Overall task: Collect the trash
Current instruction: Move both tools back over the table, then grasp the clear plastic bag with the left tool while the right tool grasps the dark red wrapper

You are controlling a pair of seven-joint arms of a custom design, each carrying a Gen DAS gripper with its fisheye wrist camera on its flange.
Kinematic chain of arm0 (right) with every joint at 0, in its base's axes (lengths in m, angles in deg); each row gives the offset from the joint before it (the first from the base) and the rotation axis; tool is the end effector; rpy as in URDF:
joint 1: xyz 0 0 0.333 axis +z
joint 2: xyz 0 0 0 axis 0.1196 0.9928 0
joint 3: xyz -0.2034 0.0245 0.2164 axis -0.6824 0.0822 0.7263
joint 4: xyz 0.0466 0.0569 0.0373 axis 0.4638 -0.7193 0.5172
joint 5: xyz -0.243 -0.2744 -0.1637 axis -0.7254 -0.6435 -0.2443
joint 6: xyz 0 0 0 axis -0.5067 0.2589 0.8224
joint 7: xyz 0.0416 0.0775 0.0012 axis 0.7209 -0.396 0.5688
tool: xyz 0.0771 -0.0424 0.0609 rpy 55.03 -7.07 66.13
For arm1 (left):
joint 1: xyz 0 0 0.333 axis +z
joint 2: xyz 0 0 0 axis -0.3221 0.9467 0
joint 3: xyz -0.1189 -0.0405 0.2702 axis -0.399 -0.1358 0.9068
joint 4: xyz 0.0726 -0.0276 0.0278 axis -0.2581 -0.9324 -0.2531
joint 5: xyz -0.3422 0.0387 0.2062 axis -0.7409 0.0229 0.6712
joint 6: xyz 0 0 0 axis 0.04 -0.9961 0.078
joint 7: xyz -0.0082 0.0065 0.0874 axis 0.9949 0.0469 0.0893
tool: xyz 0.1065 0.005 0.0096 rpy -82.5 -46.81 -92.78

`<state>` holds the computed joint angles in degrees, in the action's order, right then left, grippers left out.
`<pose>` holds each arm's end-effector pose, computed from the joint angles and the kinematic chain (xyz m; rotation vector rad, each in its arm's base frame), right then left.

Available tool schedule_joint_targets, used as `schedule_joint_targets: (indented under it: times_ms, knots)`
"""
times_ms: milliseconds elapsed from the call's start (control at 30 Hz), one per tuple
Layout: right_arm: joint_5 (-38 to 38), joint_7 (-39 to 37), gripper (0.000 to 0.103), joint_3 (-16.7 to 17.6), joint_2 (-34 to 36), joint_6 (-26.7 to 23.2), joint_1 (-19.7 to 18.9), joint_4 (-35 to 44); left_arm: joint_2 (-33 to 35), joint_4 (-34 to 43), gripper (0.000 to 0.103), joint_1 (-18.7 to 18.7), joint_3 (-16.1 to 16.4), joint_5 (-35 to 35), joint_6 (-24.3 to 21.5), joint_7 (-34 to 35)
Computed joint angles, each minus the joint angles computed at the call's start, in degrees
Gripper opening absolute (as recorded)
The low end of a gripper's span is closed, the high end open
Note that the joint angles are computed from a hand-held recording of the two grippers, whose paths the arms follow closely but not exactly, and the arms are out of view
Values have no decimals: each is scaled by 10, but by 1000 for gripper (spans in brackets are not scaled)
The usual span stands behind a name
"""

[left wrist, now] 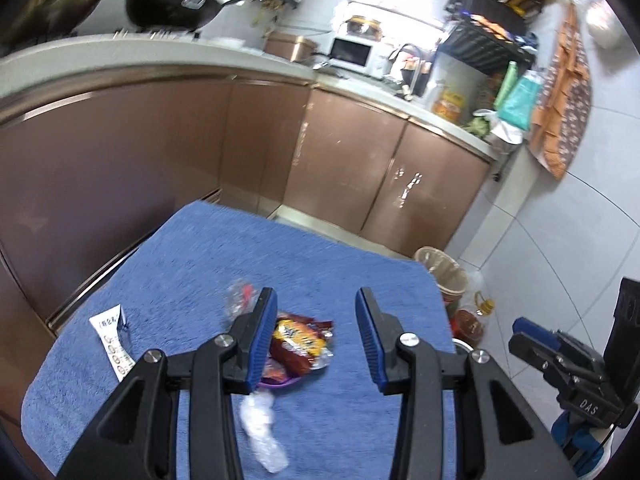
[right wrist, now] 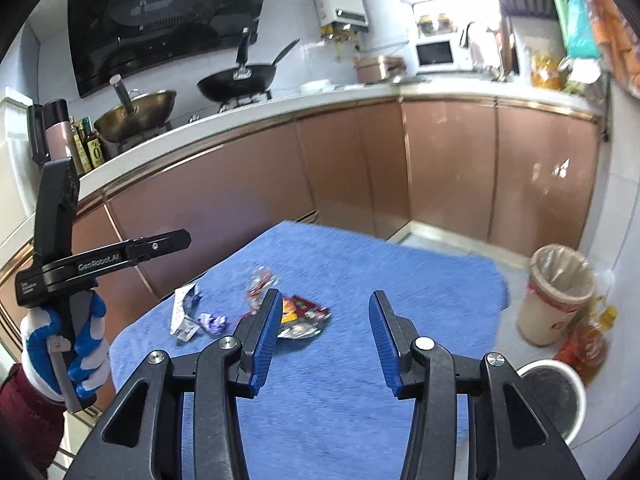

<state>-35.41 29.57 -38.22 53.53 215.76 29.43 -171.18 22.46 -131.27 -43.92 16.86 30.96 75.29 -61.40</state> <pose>0.5735 0.3423 0.5530 -1.9661 0.7701 -0.1230 0.4420 -0.3993 0.5719 -2.0576 1.0876 -0.9167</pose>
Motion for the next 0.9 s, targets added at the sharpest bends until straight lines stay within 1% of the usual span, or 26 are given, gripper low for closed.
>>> schedule_joint_targets:
  times_ms: [133,167,233,333,400,533,700,833,900]
  knots:
    - [-37,44,45,3,53,-31,10,47,-10,-38,39,18,17,-30,44,-2]
    - [-42,50,45,5,60,-33,11,52,-9,-44,39,23,20,-35,53,-1]
    - [-61,78,45,6,93,-55,14,86,-3,-49,39,32,24,-45,69,4]
    - [-87,119,45,9,142,-86,19,139,13,-52,43,44,34,-63,92,15]
    - [-98,141,46,12,174,-108,19,174,25,-54,44,53,41,-82,110,27]
    - [-120,184,46,19,250,-159,22,260,56,-41,44,64,52,-114,124,52]
    - [-144,216,47,28,326,-205,32,348,78,-40,44,75,65,-147,150,74]
    - [-153,233,48,36,374,-237,37,409,93,-42,44,82,73,-159,184,76]
    - [-150,248,48,43,406,-259,37,452,96,-45,44,86,76,-164,197,79]
